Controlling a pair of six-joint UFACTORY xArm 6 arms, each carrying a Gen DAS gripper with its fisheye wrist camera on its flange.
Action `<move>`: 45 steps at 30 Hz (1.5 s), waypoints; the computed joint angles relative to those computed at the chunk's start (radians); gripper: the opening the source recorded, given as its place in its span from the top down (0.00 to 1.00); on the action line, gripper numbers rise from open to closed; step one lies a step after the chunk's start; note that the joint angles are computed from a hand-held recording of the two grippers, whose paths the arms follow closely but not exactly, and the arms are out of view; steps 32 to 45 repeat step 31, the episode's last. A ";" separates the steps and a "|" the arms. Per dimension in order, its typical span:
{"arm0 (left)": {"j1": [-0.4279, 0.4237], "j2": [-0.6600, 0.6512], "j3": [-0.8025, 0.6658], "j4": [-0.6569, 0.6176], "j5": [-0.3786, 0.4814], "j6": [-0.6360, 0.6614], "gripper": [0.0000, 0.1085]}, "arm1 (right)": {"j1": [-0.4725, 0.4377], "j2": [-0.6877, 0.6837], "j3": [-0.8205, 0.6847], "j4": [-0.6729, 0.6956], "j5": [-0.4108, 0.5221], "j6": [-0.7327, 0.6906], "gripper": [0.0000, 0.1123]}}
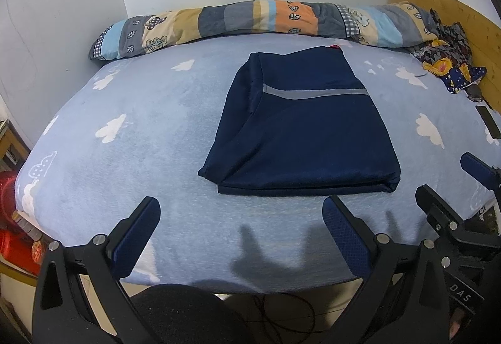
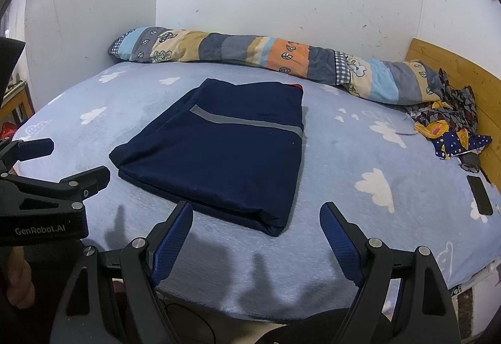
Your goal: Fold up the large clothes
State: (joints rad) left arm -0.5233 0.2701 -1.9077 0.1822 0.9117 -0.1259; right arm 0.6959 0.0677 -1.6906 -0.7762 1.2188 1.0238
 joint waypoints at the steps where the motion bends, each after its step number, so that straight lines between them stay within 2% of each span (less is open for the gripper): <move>1: 0.000 0.001 -0.002 -0.003 0.001 0.003 0.05 | 0.000 0.000 0.000 0.000 0.001 -0.001 0.24; 28: 0.007 -0.010 0.010 0.013 -0.011 0.005 0.05 | -0.003 -0.009 0.007 0.003 0.009 -0.015 0.24; 45: 0.011 0.001 -0.005 0.012 0.009 0.011 0.05 | -0.005 -0.017 0.013 0.002 0.006 -0.016 0.24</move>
